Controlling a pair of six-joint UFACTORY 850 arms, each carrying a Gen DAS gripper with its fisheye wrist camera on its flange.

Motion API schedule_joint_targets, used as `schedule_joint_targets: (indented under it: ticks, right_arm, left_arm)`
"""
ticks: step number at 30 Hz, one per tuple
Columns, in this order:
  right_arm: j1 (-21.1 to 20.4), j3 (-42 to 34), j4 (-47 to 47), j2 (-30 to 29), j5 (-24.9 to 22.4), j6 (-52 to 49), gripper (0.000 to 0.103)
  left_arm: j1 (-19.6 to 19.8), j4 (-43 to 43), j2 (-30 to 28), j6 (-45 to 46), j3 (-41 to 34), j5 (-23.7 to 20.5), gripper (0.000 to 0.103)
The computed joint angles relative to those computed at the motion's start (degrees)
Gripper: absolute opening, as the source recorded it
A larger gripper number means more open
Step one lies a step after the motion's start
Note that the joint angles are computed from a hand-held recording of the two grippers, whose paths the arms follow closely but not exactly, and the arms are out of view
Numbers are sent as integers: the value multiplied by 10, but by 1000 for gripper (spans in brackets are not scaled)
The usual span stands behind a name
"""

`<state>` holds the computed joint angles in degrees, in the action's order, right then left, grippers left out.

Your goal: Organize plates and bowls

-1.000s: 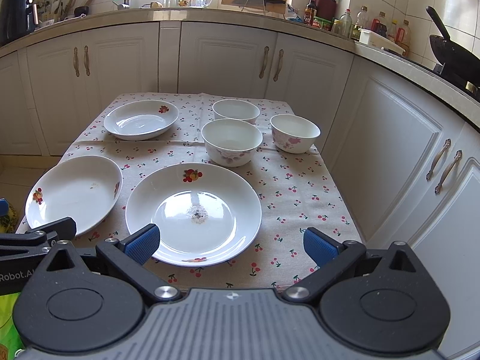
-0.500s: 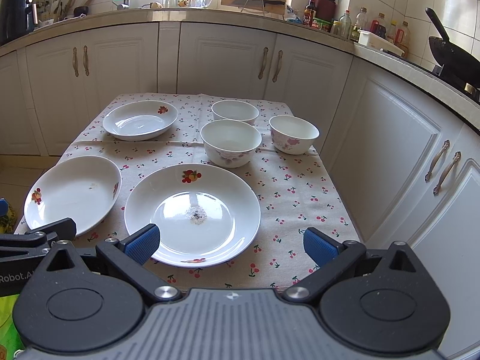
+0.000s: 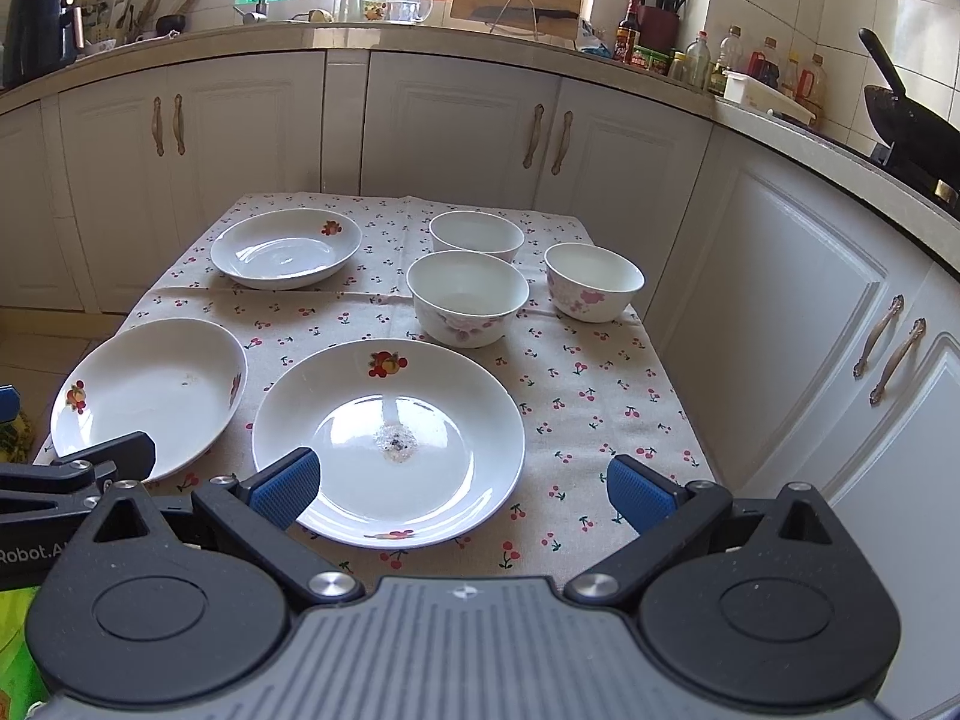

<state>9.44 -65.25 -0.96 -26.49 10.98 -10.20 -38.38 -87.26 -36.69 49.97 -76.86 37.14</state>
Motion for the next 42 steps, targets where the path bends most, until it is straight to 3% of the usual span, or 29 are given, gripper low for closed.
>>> schedule_joint_targets:
  ticks: [11, 16, 20, 25, 34, 42]
  right_arm:
    - [-14, -22, -250, -11, 28, 225, 103]
    - [-18, -49, -250, -28, 39, 224, 103]
    - [-31, -77, -386, -49, 64, 359, 103]
    - [-35, -106, -482, -74, 88, 448, 103]
    - [-32, -177, -771, -122, 143, 739, 103]
    - [-19, -243, -916, -164, 160, 892, 103]
  left_arm:
    - [13, 32, -1, -2, 13, 13, 102]
    - [21, 56, -4, -6, 34, 19, 102]
    - [32, 75, -2, -20, 60, 4, 102]
    - [50, 118, 4, -64, 94, -36, 102]
    - [79, 174, -19, -95, 91, -90, 102]
    - [101, 244, -32, -150, 84, -127, 103]
